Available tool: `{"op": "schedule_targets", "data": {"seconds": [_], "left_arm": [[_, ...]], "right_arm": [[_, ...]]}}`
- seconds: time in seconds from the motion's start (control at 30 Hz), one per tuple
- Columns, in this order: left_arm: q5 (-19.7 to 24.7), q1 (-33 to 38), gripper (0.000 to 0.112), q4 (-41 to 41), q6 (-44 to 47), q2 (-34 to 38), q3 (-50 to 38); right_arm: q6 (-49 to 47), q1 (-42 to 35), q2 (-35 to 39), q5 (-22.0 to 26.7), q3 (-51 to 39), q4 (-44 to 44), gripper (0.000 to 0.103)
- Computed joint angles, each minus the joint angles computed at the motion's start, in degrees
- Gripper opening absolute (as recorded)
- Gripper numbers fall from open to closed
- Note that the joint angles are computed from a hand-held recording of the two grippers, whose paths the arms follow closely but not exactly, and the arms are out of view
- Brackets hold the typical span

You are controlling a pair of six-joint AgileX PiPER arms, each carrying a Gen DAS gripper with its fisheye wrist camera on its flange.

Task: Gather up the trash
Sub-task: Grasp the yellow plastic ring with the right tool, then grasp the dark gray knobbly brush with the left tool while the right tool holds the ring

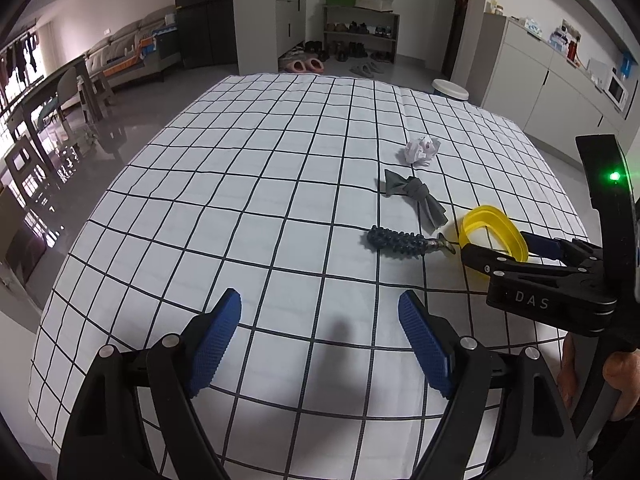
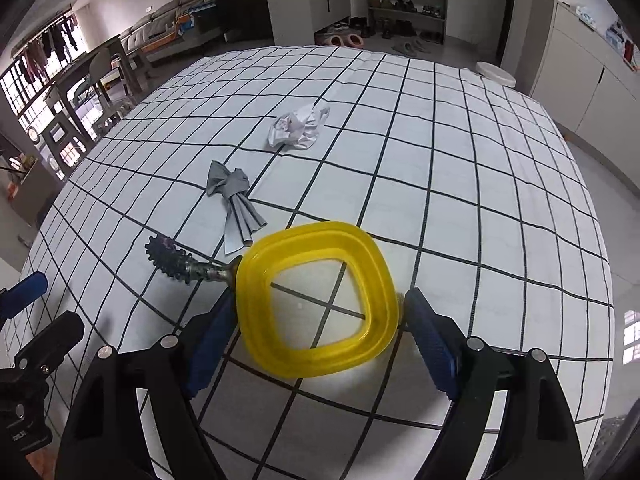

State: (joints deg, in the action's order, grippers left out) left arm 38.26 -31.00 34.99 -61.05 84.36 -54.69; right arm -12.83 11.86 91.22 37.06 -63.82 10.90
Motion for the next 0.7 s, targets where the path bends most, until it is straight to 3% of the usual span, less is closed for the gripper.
{"op": "schedule_targets", "data": {"seconds": [0.07, 0.33, 0.7], "left_arm": [[0.0, -0.1, 0.079, 0.0, -0.1, 0.0, 0.0], [-0.5, -0.3, 0.079, -1.0, 0.5, 0.6, -0.8], [0.2, -3.6, 0.086, 3.0, -3.5, 4.6, -4.9]], "right_arm": [[0.7, 0.4, -0.5, -0.1, 0.3, -0.9, 0.07], [-0.5, -2.5, -6.5, 1.8, 2.8, 1.1, 0.07], [-9.7, -18.1, -21.0, 12.2, 8.2, 5.9, 0.07]]}}
